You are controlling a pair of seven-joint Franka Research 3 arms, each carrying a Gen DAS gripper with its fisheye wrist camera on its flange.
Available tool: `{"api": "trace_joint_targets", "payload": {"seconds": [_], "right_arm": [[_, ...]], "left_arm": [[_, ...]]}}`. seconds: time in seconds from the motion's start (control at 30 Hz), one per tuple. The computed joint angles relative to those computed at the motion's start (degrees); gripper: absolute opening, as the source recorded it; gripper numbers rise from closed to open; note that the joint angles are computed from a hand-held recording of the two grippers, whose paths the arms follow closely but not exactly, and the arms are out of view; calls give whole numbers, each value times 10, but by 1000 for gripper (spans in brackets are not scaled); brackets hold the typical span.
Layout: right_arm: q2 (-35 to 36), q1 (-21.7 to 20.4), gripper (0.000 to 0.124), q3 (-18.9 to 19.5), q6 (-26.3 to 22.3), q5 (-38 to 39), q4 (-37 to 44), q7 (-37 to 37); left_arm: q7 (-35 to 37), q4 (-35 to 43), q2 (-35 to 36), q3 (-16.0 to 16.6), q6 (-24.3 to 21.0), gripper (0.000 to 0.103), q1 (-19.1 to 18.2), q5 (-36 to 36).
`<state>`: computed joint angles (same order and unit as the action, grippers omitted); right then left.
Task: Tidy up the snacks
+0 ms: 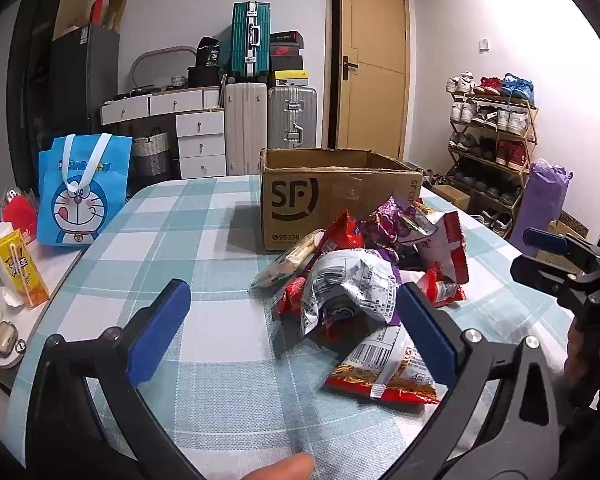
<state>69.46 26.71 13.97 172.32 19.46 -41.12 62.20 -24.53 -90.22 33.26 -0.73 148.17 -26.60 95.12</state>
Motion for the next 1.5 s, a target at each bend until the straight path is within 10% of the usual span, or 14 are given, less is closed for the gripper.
{"api": "trace_joint_targets", "payload": {"seconds": [1.5], "right_arm": [[-17, -6, 103, 9, 20, 1, -33, -14]], "left_arm": [[-7, -6, -4, -3, -6, 102, 1, 5]]}}
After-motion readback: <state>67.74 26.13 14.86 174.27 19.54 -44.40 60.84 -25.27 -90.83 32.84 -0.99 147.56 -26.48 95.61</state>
